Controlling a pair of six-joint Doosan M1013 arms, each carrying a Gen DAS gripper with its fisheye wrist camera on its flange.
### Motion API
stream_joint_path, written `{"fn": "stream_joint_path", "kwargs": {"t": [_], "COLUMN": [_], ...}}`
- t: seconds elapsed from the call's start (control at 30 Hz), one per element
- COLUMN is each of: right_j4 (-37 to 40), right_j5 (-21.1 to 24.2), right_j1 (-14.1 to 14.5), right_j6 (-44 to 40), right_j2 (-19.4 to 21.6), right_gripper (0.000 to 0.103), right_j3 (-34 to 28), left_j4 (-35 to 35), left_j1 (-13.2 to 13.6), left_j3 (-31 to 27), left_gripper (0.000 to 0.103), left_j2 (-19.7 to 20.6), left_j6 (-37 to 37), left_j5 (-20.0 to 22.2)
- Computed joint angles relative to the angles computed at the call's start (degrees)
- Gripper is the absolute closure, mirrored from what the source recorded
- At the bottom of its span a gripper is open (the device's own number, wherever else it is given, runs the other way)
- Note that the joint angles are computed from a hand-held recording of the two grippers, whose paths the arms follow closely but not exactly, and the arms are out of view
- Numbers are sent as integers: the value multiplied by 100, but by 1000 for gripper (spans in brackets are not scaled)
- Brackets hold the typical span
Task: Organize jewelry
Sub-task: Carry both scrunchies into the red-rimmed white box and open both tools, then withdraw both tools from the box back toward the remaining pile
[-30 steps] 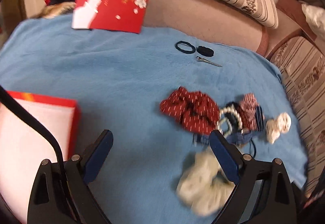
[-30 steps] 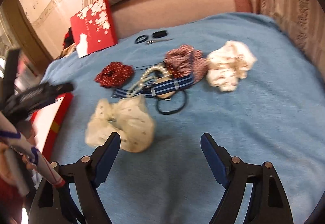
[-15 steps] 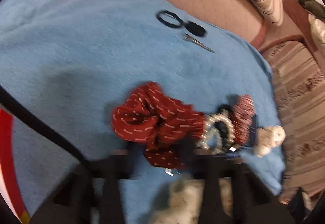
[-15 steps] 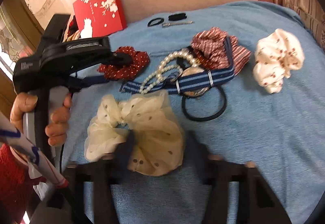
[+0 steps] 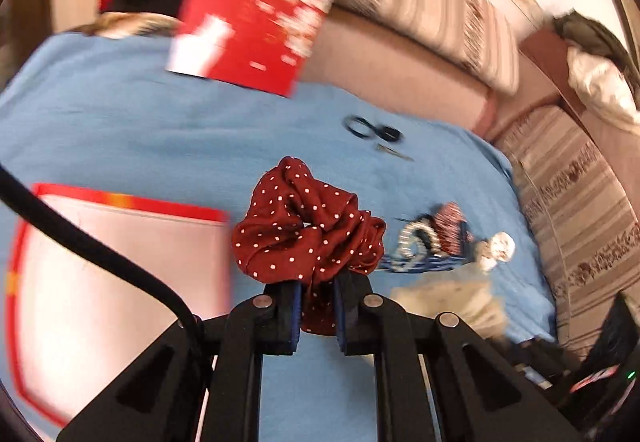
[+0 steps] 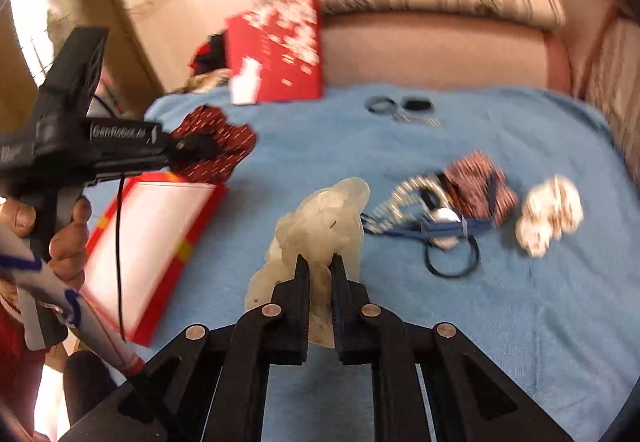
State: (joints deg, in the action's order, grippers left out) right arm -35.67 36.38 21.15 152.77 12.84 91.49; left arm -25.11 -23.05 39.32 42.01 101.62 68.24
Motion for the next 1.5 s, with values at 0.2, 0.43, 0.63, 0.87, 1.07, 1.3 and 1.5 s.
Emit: {"fn": "stream_joint_path", "kwargs": {"t": [0.2, 0.43, 0.63, 0.87, 1.07, 1.3, 1.5], "right_j4": [397, 1684, 2328, 2438, 2326, 1922, 1414], "right_j5": [-93, -82, 442, 869, 1064, 912, 745], "right_j1": [217, 239, 147, -4, -39, 21, 130], "right_j6": [-805, -2235, -2880, -2771, -2716, -2456, -2169], "right_j2": [329, 1198, 1973, 2340, 2454, 2350, 1986], "right_gripper": [93, 93, 93, 93, 89, 51, 45], "right_j3": [-729, -1978, -2820, -3028, -3167, -3074, -2690], "left_j4": [372, 561, 716, 994, 977, 854, 1284], "left_j1": [435, 697, 730, 673, 690, 758, 734], "left_j3": [125, -244, -1140, -1976, -1957, -1400, -369], "left_gripper": [91, 90, 90, 89, 71, 53, 45], "left_j2": [-54, 331, 983, 1547, 1567, 1177, 454], "left_j6": [-461, -927, -1337, -1417, -1560, -1685, -1801], "left_j5": [-149, 6, 376, 814, 723, 303, -428]}}
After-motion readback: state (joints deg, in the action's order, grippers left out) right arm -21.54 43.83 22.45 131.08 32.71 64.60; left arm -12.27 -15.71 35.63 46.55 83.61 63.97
